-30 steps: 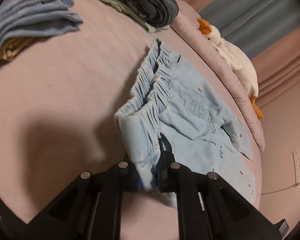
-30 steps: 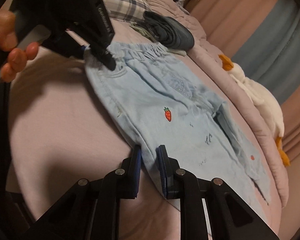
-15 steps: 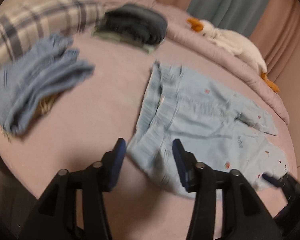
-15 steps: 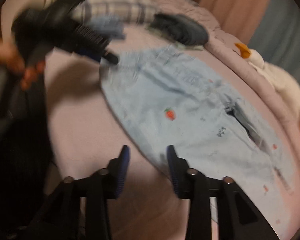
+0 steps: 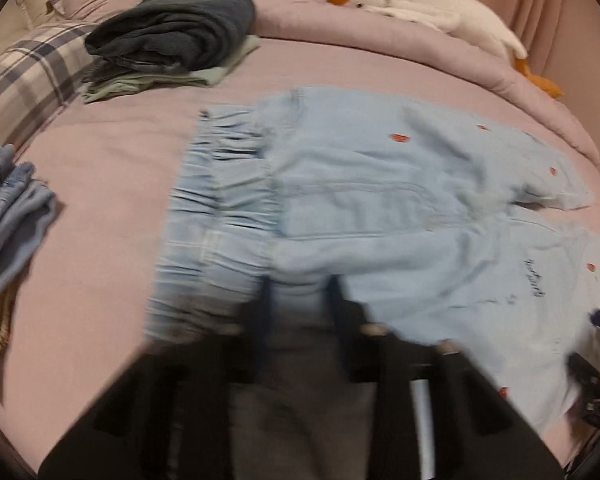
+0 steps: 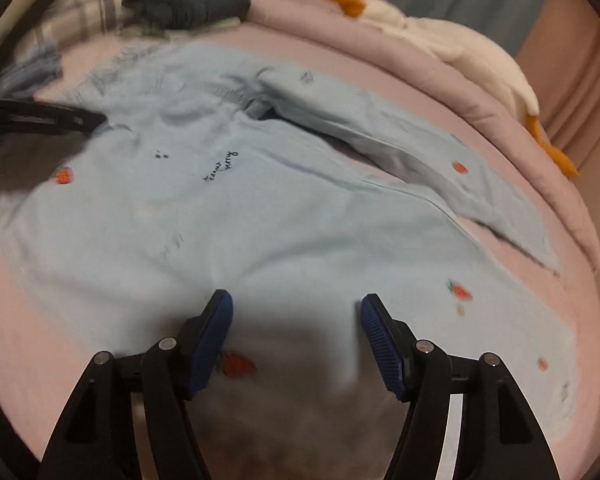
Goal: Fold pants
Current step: 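Lift the waistband with both tools and fold one leg over the other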
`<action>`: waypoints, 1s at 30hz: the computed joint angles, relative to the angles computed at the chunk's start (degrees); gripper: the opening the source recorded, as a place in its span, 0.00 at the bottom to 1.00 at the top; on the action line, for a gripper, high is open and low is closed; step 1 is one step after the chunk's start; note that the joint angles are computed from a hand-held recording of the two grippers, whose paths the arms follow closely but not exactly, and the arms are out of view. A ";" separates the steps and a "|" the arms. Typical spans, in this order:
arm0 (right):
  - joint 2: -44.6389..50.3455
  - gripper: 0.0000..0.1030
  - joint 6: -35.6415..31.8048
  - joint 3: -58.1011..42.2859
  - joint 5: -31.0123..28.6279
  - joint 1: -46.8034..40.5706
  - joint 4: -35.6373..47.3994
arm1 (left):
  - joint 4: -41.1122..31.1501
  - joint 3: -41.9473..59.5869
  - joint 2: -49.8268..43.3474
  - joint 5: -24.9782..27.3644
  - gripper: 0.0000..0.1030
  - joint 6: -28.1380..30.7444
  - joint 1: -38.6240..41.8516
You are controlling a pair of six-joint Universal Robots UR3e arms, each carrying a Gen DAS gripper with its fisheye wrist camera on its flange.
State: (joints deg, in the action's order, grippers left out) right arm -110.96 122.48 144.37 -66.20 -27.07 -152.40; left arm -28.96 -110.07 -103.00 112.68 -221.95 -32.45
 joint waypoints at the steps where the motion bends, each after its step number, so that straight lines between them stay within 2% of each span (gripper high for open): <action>1: -2.40 0.66 -2.89 -0.44 0.49 -3.06 4.75 | 2.52 -2.78 1.87 -3.25 0.12 1.65 2.31; 3: -3.10 0.73 -5.48 -2.98 -0.74 -6.53 10.48 | 4.57 -7.43 6.48 -9.93 0.12 4.42 6.60; 5: 2.43 0.74 -2.70 -12.02 -3.75 -7.00 18.84 | 0.87 -6.43 8.57 -12.66 0.10 7.77 8.05; 7: 5.00 0.74 -1.70 -18.28 -2.62 -7.58 23.82 | -1.64 -4.71 10.03 -13.79 0.25 11.27 8.27; 9: 6.57 0.74 -2.52 -23.09 2.90 -8.10 26.85 | -3.68 -0.12 8.60 -9.36 0.78 11.85 6.44; 10: 8.48 0.74 -1.84 -25.68 4.99 -7.31 27.69 | -2.59 0.56 8.59 -7.96 0.83 12.30 6.10; 12: 15.77 0.74 2.13 -32.22 7.34 -2.83 25.42 | 1.23 1.26 8.35 -8.83 0.85 15.82 7.80; 16: 29.60 0.74 11.01 -42.75 3.74 8.62 13.14 | 1.23 5.27 4.16 -11.52 0.85 22.08 14.13; 20: 41.19 0.74 14.60 -56.88 2.43 16.62 11.51 | 0.51 5.34 2.46 -17.63 0.83 27.75 21.83; 23: 52.83 0.74 15.67 -73.85 -1.52 22.59 14.63 | -0.10 6.12 1.64 -23.68 0.83 31.79 27.11; 26: 61.88 0.74 12.42 -90.61 -3.56 25.50 25.78 | -2.52 7.86 -0.03 -31.27 0.83 35.94 31.55; 28: 69.04 0.74 10.33 -102.61 -4.37 27.50 33.19 | -5.87 9.92 -1.05 -33.39 0.82 38.99 32.34; 29: 72.38 0.74 9.29 -108.61 -5.55 28.42 36.79 | -8.31 11.48 -2.07 -34.30 0.79 41.32 32.54; 30: 75.50 0.74 8.02 -114.61 -6.06 28.89 41.36 | -9.86 12.18 -2.47 -34.43 0.72 42.54 32.41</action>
